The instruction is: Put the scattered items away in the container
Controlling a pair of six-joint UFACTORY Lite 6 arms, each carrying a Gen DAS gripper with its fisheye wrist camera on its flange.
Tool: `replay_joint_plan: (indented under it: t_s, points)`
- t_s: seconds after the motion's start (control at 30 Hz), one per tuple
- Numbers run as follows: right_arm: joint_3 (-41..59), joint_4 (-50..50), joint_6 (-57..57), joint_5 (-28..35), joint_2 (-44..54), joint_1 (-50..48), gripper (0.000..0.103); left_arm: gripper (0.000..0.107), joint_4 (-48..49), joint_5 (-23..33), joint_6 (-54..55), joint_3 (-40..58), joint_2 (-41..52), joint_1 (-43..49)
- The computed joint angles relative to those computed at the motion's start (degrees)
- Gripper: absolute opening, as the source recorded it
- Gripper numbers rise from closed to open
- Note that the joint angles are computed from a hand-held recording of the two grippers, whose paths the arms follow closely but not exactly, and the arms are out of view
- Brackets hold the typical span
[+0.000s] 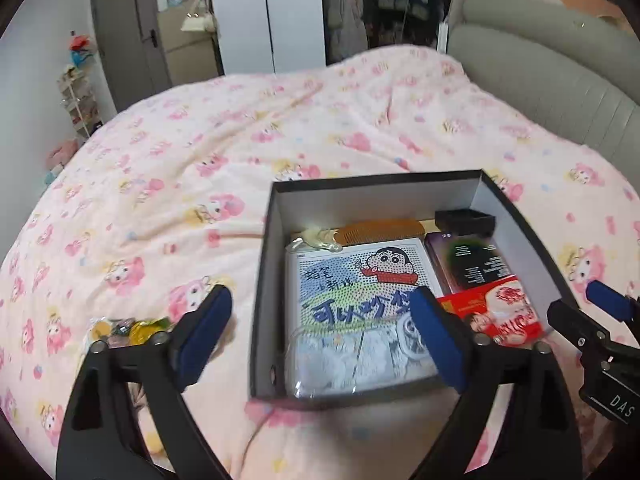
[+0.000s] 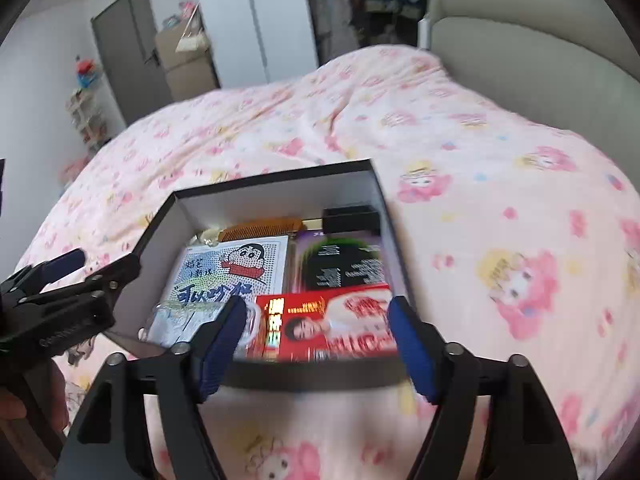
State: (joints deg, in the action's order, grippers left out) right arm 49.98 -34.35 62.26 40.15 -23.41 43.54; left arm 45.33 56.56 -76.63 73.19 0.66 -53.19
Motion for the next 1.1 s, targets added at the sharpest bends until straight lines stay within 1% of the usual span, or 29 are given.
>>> replay_joint_plan:
  t_s: [0.03,0.07,0.13,0.2,0.27,0.33,0.37,0.43,0.57,0.7,0.9,1.0,1.1]
  points:
    - [-0.10,-1.39,2.27,2.17,-1.15,2.12,0.072,0.096,0.89,1.12,-1.35,-0.61,-0.76,-1.50]
    - [0.39,-2.77,4.33,5.30,-1.92,4.85,0.073,0.098,1.23,3.46,-2.84,-1.15,-1.92,-4.05]
    - [1.46,-4.43,6.47,9.03,-2.57,8.45,0.073,0.098,1.67,5.51,-4.93,-2.45,-3.94,-7.14]
    - [2.49,-4.18,7.65,11.99,-3.44,11.55,0.073,0.099,2.25,7.38,-7.27,-3.23,-5.29,-10.11]
    - [2.79,-3.22,9.20,13.81,-5.33,14.35,0.073,0.100,2.42,10.94,-9.24,-2.87,-7.01,-14.28]
    - [3.60,-4.88,12.68,18.02,-5.90,19.13,0.073,0.101,2.39,13.61,-10.65,-2.62,-8.48,-17.72]
    - [4.27,-6.64,14.93,21.05,-5.73,22.29,0.073,0.101,2.41,14.38,-11.28,-2.73,-9.08,-18.97]
    - [5.15,-8.17,17.60,24.63,-5.23,26.16,0.073,0.102,2.58,16.15,-12.69,-2.98,-10.32,-21.65]
    - [6.50,-9.90,21.47,28.73,-5.24,32.46,0.073,0.102,2.74,18.70,-13.77,-2.88,-11.27,-25.01]
    - [8.40,-11.93,25.15,34.25,-3.36,38.51,0.073,0.102,3.20,21.83,-15.88,-2.52,-11.27,-28.18]
    - [10.64,-12.82,27.48,38.01,-1.45,43.92,0.073,0.102,3.33,24.99,-18.71,-3.72,-12.89,-31.91]
    - [11.64,-13.07,27.66,37.98,-0.27,45.52,0.073,0.102,3.37,26.83,-20.45,-4.87,-14.12,-33.68]
    - [12.09,-13.34,28.21,38.07,0.79,46.44,0.073,0.102,2.99,26.85,-21.35,-6.71,-15.95,-34.30]
